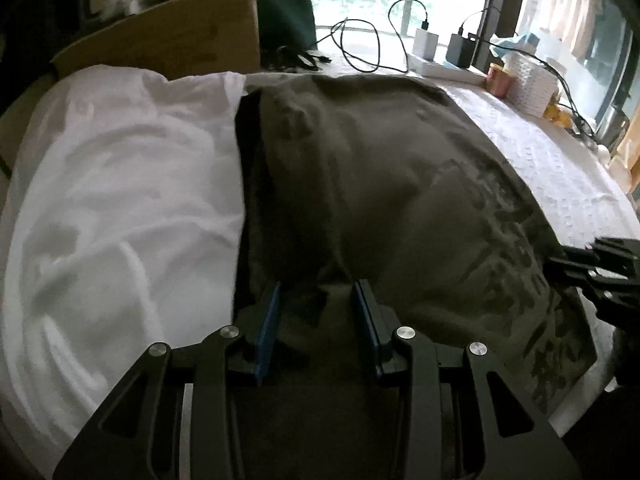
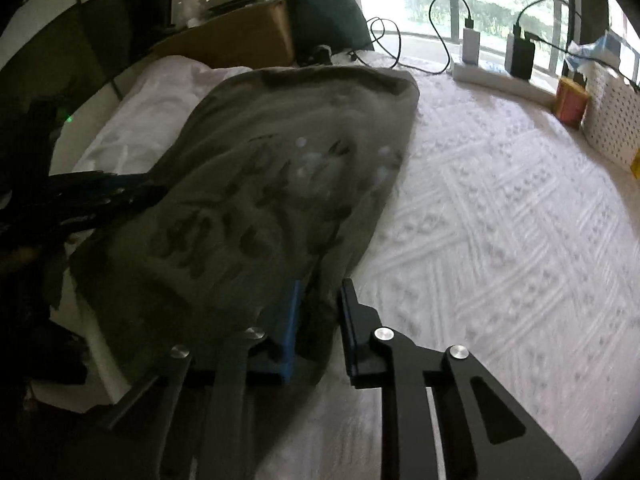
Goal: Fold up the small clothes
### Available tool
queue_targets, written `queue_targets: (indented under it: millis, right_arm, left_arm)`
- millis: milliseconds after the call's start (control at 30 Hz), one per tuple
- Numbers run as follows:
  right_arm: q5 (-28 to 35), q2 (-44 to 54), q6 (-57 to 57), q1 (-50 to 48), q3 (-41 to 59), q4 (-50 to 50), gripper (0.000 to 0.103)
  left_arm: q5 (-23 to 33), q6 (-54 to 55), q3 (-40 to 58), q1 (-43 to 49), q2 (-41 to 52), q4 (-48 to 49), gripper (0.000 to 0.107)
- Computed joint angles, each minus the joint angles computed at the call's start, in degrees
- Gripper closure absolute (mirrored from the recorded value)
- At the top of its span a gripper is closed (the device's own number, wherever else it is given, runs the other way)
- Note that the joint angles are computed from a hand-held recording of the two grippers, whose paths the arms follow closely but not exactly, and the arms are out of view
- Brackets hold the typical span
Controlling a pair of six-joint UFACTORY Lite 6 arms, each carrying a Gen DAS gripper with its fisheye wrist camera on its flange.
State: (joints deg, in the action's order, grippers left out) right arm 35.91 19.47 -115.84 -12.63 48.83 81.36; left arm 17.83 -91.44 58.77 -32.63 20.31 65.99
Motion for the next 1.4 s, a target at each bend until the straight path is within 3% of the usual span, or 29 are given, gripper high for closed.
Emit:
queue_targets:
  millis: [467,567,733,867,900,1000,1033,1067,1133,1200,1300,1400]
  right_arm:
    - [6.26,-7.99,-6.67,-8.46,-12.71,-0.75,0.085]
    - [7.64,-8.78,-7.97,-10.35,-14.47,-1.12,0.085]
    - [9.13,-10.03,-8.09,-13.81,-16.01,-3.15,0.085]
    - [10.26,-10.12,-7.89,-17.15,-16.20,-4.26,0.084]
    - [10.32,-9.84,-7.80,-18.11,-16.09,-4.53,0.082]
    - [11.04,-10.23,-8.25,-21.16,-16.30,-5.20,0.080]
    - [11.18,-10.38,-8.53,-22.07,-16.40,-5.31,0.076]
    - [11.30,-10.38,-8.93,-23.27,-16.37,-5.40,0.070]
    - [12.19,-9.60,-9.14,-25.88,-15.62,-5.82,0.045]
    - [13.12,-8.75,-9.15,-28.66,-14.73,-6.56,0.043]
    - [13.58,-7.29,-8.63,-31.91,-12.95,-7.63,0.043]
    - [13.89,-5.25,-8.00,-34.98,-10.44,-8.56,0.043]
  left_arm:
    - [8.76,-1.84,-1.56,-9.33,-7.45,-0.93,0.068]
    - [6.22,-2.48,-2.21,-9.95,-9.20,-4.20,0.068]
    - [7.93,-6.86,-0.75,-14.20,-9.03,-2.25,0.068]
    - [6.26,-10.38,0.74,-16.99,-7.87,0.51,0.068]
    - [6.63,-10.55,1.64,-17.77,-7.25,0.53,0.067]
    - [6.72,-14.07,3.59,-19.90,-5.75,2.96,0.045]
    - [6.56,-14.71,3.84,-20.22,-5.57,3.50,0.044]
    - [6.88,-14.95,5.17,-21.11,-4.63,3.83,0.044]
    - [7.79,-15.37,7.43,-22.24,-3.00,4.19,0.044]
    - [9.03,-16.43,9.20,-23.10,-1.71,4.68,0.044]
    - [10.85,-15.66,12.33,-24.18,0.32,3.58,0.031]
    - [11.59,-13.79,15.44,-24.85,2.15,2.93,0.030]
